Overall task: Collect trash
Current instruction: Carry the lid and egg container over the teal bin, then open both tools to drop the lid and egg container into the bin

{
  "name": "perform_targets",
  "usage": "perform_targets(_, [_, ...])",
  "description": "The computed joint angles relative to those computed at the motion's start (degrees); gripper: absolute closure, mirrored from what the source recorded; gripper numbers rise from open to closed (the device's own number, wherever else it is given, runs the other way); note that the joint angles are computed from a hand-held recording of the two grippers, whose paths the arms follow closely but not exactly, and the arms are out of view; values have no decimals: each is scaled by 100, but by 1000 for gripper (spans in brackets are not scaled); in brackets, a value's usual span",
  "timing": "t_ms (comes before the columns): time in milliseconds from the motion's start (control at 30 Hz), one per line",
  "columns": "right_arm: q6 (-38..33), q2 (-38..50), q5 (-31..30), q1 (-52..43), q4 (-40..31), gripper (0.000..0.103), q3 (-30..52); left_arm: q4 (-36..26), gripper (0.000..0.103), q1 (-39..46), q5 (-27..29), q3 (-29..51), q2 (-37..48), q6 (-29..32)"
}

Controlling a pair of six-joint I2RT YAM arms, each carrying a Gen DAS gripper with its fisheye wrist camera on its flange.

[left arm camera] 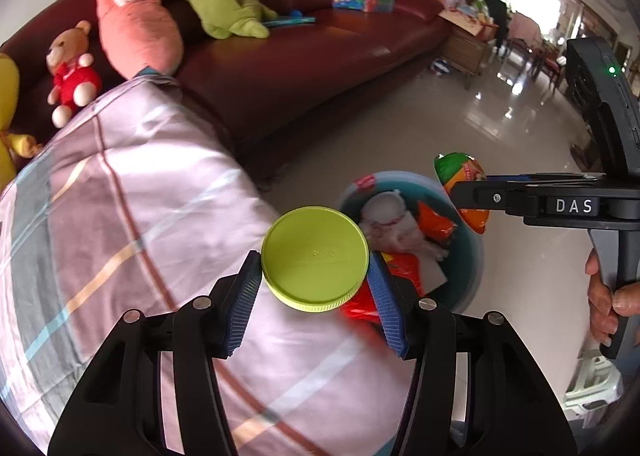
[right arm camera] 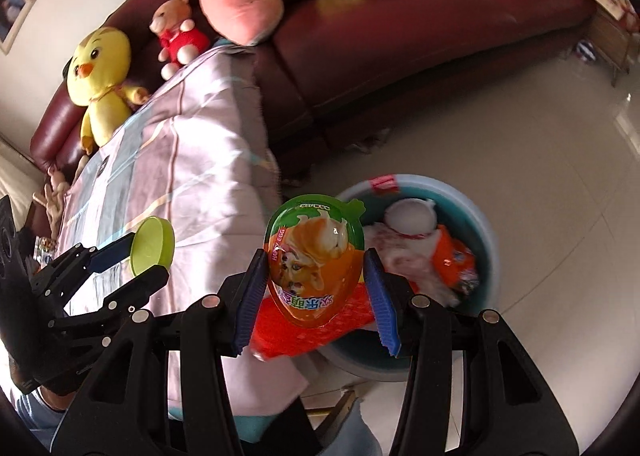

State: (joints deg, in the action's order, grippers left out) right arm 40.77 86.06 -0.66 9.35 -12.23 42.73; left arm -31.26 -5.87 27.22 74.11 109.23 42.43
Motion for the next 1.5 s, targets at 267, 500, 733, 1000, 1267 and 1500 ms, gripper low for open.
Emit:
perform_targets(267, [-225, -460, -192, -507, 31, 56, -533, 50, 48, -457, -148, -251, -45, -140])
perform_targets(500, [-400, -557, -459, -959, 202, 56, -930, 170, 48, -899, -329, -505, 10, -191])
perform_targets(733, [-496, -366, -711, -1280, 415, 56, -1116, 224, 47, -1346, -528, -408, 337, -402])
perform_targets(1000, [-598, 10, -849, -1467, 536, 56, -1017, 187, 27, -1451, -622, -63, 706, -733])
perform_targets(1267, [-670, 478, -929, -1455, 639, 56, -783, 23, 20, -1157, -566, 127, 751, -763])
perform_targets(1500, [-683, 926, -966, -1260, 613, 55, -395, -119, 12, -881, -489, 304, 798, -807])
